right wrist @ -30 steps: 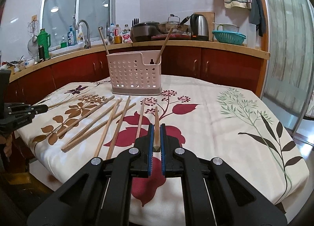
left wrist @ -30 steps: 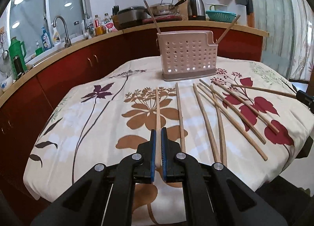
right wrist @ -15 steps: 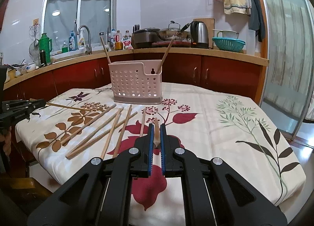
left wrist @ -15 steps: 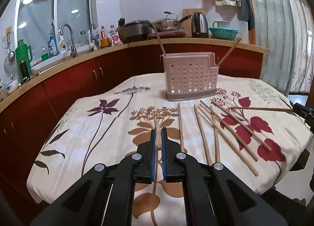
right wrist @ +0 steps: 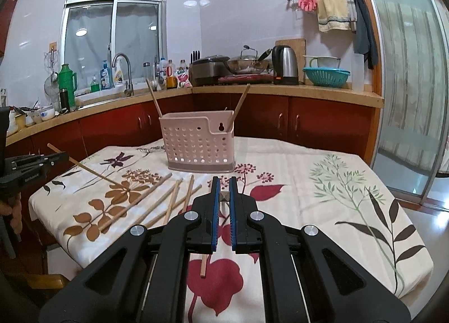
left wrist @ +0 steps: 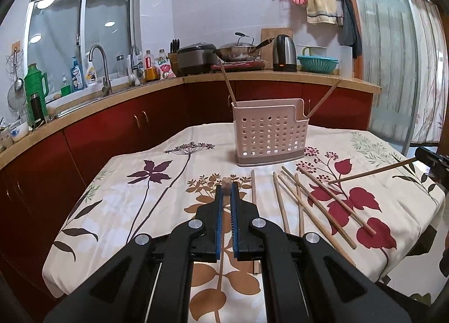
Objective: Organize utensils
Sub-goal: 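Lift both held chopsticks and carry them over the holder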
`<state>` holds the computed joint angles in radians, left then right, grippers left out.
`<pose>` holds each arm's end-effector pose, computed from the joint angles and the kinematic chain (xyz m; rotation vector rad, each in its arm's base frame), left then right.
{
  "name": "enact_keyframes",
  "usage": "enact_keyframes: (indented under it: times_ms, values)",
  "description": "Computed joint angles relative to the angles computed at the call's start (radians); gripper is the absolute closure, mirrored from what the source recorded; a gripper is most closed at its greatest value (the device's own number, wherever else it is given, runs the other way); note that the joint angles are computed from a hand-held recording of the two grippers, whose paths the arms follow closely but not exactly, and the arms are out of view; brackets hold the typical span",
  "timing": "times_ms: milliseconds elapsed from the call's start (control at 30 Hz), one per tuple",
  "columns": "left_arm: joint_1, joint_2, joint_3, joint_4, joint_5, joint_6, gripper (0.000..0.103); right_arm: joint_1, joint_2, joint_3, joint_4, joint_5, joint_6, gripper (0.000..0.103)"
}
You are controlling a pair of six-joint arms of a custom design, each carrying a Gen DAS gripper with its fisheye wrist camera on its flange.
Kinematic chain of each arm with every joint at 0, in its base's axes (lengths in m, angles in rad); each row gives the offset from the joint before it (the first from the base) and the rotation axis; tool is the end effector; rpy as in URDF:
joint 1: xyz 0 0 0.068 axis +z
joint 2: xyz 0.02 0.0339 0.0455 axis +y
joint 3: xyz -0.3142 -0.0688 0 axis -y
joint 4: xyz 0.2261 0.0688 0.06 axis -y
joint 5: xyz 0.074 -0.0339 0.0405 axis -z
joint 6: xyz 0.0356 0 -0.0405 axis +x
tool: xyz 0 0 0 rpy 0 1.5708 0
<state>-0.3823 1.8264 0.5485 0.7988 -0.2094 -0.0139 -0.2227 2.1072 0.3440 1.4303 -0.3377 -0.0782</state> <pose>0.2985 -0.1120 0.1682 0.2450 2.0240 -0.0336 0.2932 -0.0543 0.1150 -0.0916 1.8836 0.1157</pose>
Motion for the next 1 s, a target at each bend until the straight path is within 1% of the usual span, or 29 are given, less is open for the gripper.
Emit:
enact_keyframes:
  times_ms: [233,433,633,1000]
  values:
    - [-0.003,-0.018,0.028,-0.045,0.004,0.006,0.097,0.007,-0.039,0.025,-0.036,-0.004,0.004,0.096]
    - [0.009,-0.019,0.069,-0.092,0.030,0.000,0.097,0.026,-0.060,0.078,-0.101,0.005,-0.006,0.096]
    - [0.020,-0.008,0.115,-0.119,0.044,0.006,0.097,0.042,-0.067,0.118,-0.134,0.012,-0.007,0.096]
    - [0.030,0.006,0.182,-0.117,0.058,0.012,0.097,0.067,-0.089,0.188,-0.198,0.034,-0.005,0.096]
